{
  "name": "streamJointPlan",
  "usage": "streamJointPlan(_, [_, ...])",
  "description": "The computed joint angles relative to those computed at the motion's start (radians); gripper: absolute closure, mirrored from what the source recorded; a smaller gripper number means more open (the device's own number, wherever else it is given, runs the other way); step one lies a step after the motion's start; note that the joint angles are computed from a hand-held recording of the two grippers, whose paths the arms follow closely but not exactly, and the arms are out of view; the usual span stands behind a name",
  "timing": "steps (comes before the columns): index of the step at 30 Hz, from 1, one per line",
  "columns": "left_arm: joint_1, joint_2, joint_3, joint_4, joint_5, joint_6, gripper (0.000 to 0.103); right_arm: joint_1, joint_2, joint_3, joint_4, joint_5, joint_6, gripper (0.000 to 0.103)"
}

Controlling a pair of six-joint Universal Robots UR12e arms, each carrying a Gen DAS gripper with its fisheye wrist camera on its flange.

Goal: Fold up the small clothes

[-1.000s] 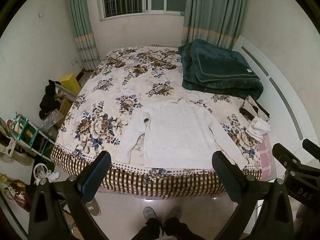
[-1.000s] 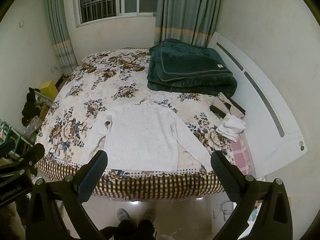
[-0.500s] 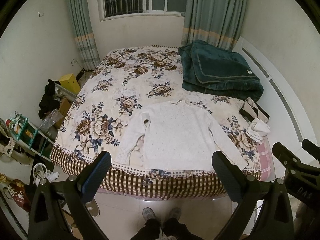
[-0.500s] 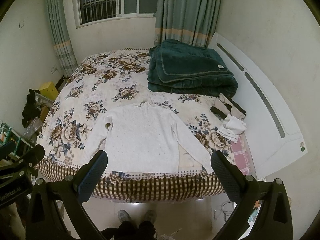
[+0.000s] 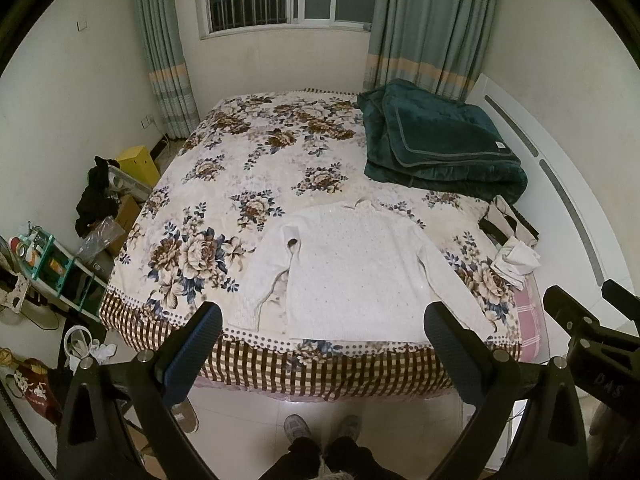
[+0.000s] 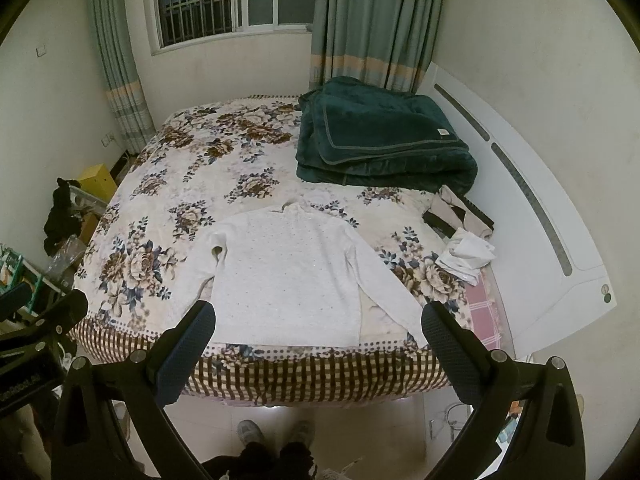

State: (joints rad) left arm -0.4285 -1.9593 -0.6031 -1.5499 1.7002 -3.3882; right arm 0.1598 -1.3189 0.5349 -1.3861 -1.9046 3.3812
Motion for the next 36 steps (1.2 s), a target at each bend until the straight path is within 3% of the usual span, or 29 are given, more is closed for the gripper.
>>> streamJointPlan(6, [0.0, 0.004, -0.014, 0.012, 0.005, 0.0, 0.0, -0.003, 0.007, -0.003, 0.002, 0.012, 0.012, 0.0])
streamJointPlan(9, [-0.007, 0.012, -0.063, 0.085, 0.054, 0.01, 0.0, -0.017, 0.012, 0.012, -0.013, 0.037, 0.05, 0.0])
streamJointPlan(11, [-0.01, 0.016, -0.112, 0.159, 0.082, 0.024, 0.0, -0.044, -0.002, 0.082, -0.039, 0.064, 0.101, 0.0])
streamJointPlan(15, [-0.003, -0.008, -0.174, 0.266, 0.115, 0.067, 0.0, -0.109, -0.088, 0.338, -0.15, 0.06, 0.182, 0.0])
streamJointPlan(17, [-0.009, -0.041, -0.185, 0.295, 0.14, 0.082, 0.0, -0.156, -0.102, 0.412, -0.169, 0.039, 0.218, 0.0])
streamJointPlan(21, [-0.011, -0.115, -0.152, 0.25, 0.158, 0.062, 0.0, -0.271, -0.119, 0.539, -0.18, 0.034, 0.261, 0.0])
streamJointPlan(24, [-0.021, -0.185, -0.118, 0.216, 0.188, 0.025, 0.0, -0.394, -0.122, 0.644, -0.217, 0.098, 0.273, 0.0])
streamJointPlan(28, [-0.037, -0.316, 0.007, 0.087, 0.226, -0.024, 0.0, -0.536, -0.097, 0.773, -0.297, 0.212, 0.267, 0.0])
streamJointPlan(33, [-0.05, -0.44, 0.094, 0.029, 0.27, -0.052, 0.0, -0.643, -0.019, 0.888, -0.355, 0.239, 0.289, 0.003])
streamJointPlan(36, [-0.048, -0.518, 0.167, -0.038, 0.246, -0.087, 0.0, -0.681, 0.027, 0.937, -0.37, 0.272, 0.324, 0.007])
